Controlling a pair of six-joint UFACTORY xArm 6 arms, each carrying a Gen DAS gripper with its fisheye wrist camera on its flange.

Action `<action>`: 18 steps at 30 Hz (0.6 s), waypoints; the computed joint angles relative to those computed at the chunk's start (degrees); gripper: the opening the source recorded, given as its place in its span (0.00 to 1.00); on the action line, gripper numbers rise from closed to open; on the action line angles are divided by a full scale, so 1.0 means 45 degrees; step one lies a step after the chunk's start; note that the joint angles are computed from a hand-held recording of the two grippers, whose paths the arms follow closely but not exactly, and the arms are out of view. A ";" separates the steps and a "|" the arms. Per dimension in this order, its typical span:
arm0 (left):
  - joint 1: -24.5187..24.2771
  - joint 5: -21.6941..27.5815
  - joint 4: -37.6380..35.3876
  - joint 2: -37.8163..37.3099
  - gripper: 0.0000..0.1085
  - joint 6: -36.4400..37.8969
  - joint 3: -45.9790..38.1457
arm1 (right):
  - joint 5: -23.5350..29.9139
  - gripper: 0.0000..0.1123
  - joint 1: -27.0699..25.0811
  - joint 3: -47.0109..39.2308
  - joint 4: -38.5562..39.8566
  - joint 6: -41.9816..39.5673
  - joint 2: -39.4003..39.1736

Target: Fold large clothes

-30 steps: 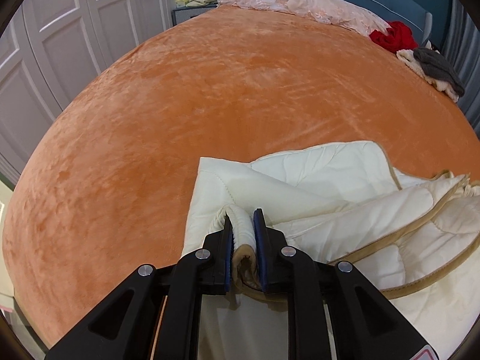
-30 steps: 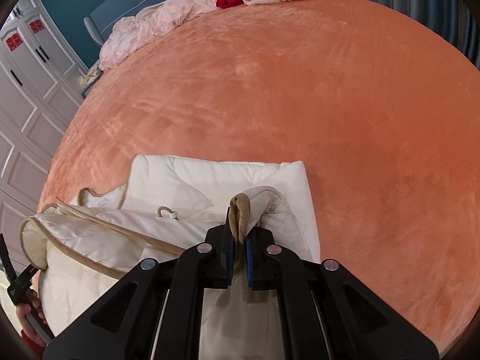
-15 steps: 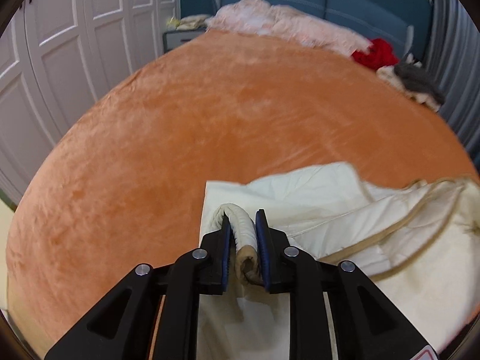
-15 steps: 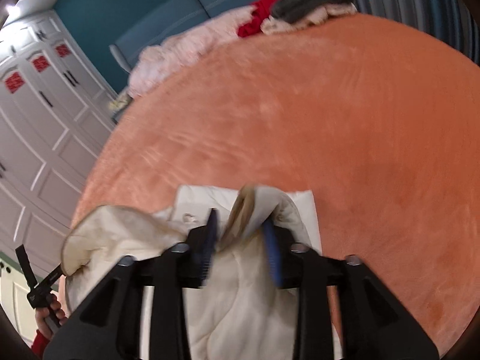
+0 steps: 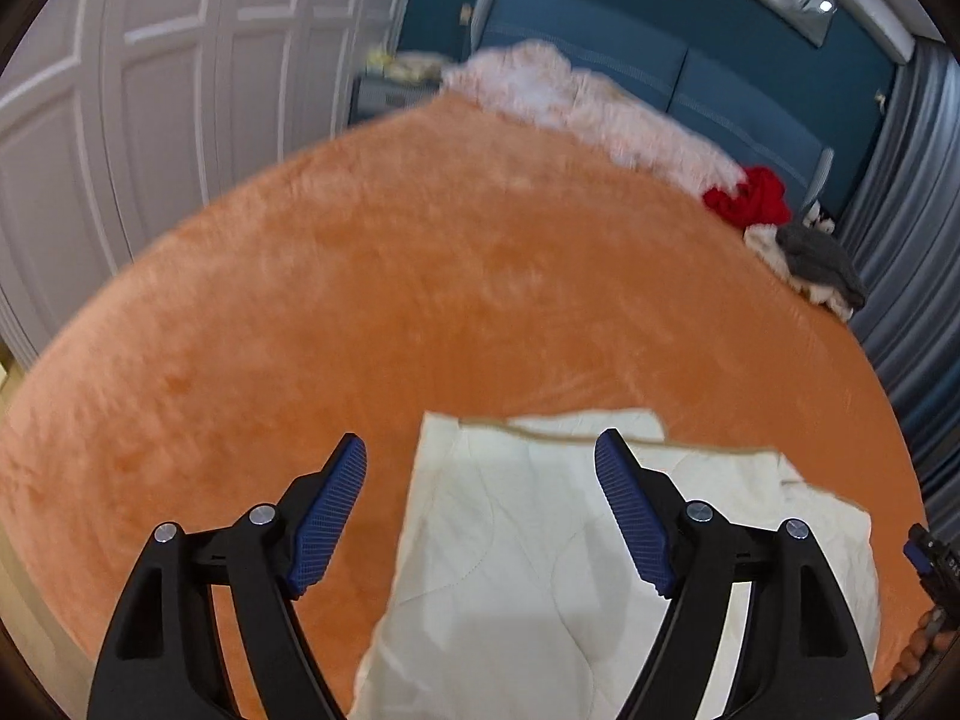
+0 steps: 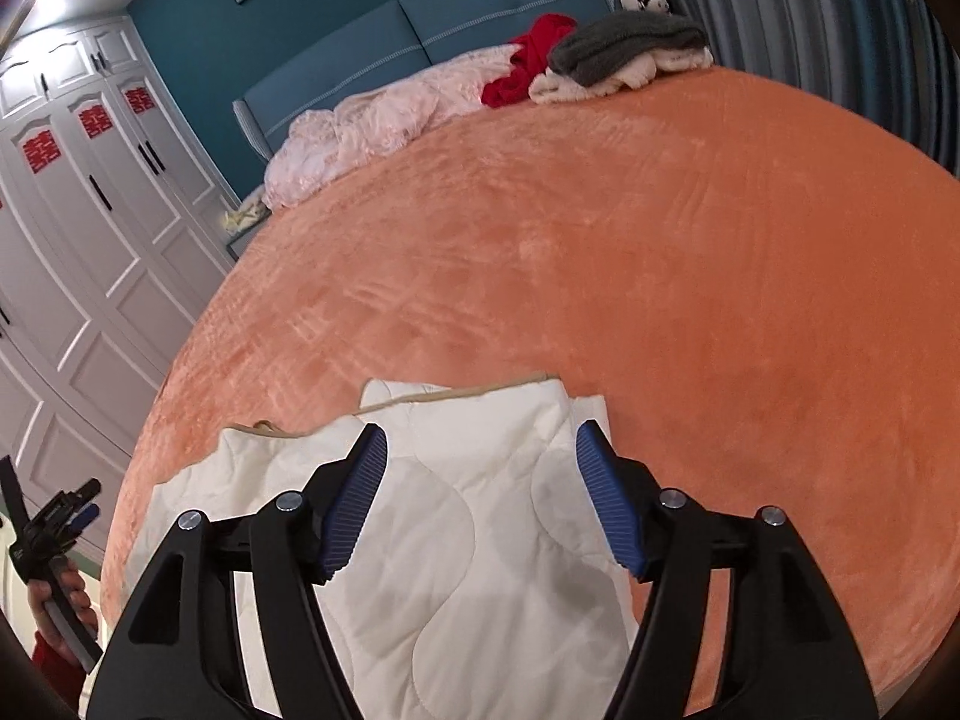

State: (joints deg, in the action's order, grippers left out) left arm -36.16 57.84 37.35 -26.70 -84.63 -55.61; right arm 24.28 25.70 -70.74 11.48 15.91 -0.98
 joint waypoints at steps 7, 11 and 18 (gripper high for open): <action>0.1330 -0.2100 -0.2463 0.1118 0.69 0.1254 0.0586 | 0.0905 0.56 -0.0129 -0.1336 -0.1066 0.0608 0.1516; 0.1468 -0.2296 -0.2734 0.1621 0.57 0.1749 0.0259 | 0.1502 0.56 -0.0167 -0.2035 -0.1360 0.0645 0.2244; 0.1339 -0.1520 -0.2198 0.1889 0.07 0.1868 -0.0349 | 0.1894 0.08 0.0024 -0.2319 -0.1347 -0.0144 0.2427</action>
State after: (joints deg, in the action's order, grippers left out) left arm -30.14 51.00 27.46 -18.20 -76.23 -57.18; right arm 32.80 25.81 -81.17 5.42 15.26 9.94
